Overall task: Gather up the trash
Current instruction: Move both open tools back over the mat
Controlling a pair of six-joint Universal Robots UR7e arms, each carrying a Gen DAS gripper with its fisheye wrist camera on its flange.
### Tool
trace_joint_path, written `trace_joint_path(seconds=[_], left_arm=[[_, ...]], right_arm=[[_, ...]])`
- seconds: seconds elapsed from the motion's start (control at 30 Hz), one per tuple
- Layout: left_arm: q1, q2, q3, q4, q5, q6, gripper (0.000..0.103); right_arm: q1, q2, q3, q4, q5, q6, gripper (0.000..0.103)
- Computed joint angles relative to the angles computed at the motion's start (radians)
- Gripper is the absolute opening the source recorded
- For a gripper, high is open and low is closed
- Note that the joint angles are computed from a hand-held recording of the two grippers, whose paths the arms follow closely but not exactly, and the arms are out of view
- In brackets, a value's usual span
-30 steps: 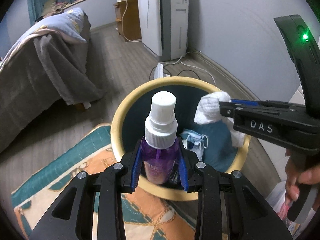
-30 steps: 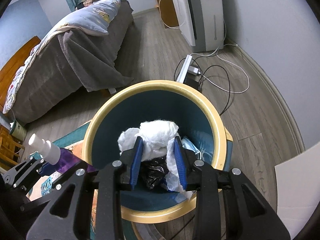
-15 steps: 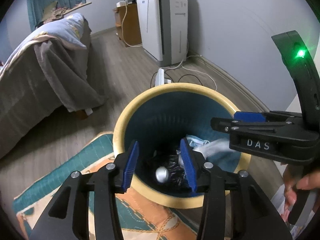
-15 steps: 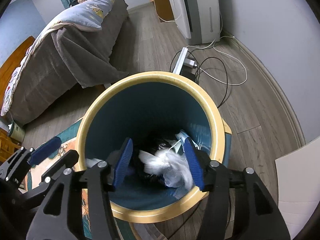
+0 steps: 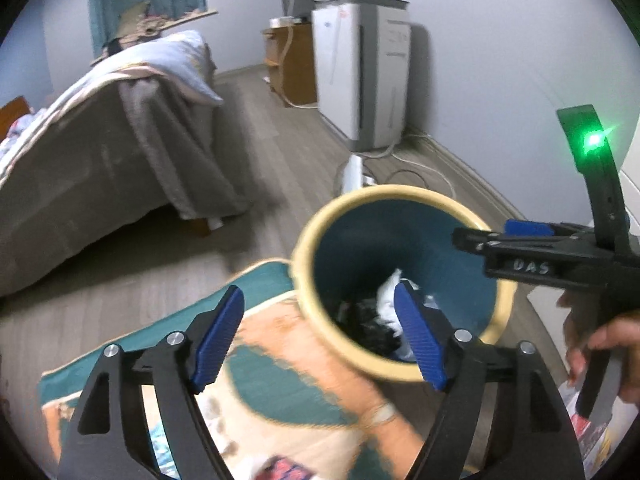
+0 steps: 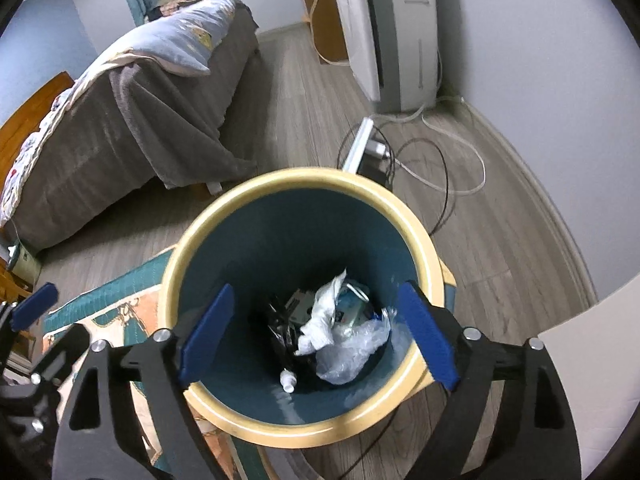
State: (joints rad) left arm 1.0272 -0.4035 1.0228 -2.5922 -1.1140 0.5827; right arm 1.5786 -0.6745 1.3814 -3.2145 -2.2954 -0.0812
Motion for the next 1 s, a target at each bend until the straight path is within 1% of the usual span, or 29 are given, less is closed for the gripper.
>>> trace_joint_path(seconds=[0.03,0.1,0.17,0.2,0.27,0.33,0.47,0.6,0.77,0.87,1.0], left_arm=[[0.005,-0.012,0.003,-0.006,0.014,0.003,0.085],[0.011,-0.026,0.009,-0.021,0.034,0.007,0.091],[0.021,-0.049,0.017,-0.030,0.057,0.007,0.092],[0.025,-0.059,0.021,-0.027,0.065,0.004,0.093],[0.035,-0.086,0.036,-0.033,0.086,0.009,0.094],[0.043,-0.112,0.052,-0.036,0.110,0.016,0.095],[0.065,-0.160,0.074,-0.036,0.144,0.025,0.095],[0.092,-0.214,0.118,-0.051,0.170,0.041,0.096],[0.133,-0.266,0.162,-0.056,0.193,0.035,0.097],[0.160,-0.285,0.173,-0.032,0.184,0.015,0.097],[0.191,-0.281,0.178,-0.013,0.174,0.004,0.097]], right_arm=[[0.006,0.008,-0.008,-0.008,-0.007,-0.010,0.092],[0.019,0.022,-0.023,-0.025,-0.010,-0.037,0.093],[0.033,0.039,-0.041,-0.037,-0.019,-0.074,0.094],[0.039,0.046,-0.049,-0.042,-0.022,-0.090,0.096],[0.052,0.062,-0.067,-0.048,-0.026,-0.119,0.097],[0.064,0.076,-0.082,-0.052,-0.024,-0.137,0.097],[0.084,0.105,-0.115,-0.038,-0.016,-0.146,0.097],[0.106,0.139,-0.153,0.018,0.008,-0.170,0.097],[0.127,0.177,-0.178,0.113,0.074,-0.239,0.097],[0.131,0.202,-0.174,0.147,0.076,-0.278,0.097],[0.131,0.245,-0.210,0.268,0.056,-0.250,0.097]])
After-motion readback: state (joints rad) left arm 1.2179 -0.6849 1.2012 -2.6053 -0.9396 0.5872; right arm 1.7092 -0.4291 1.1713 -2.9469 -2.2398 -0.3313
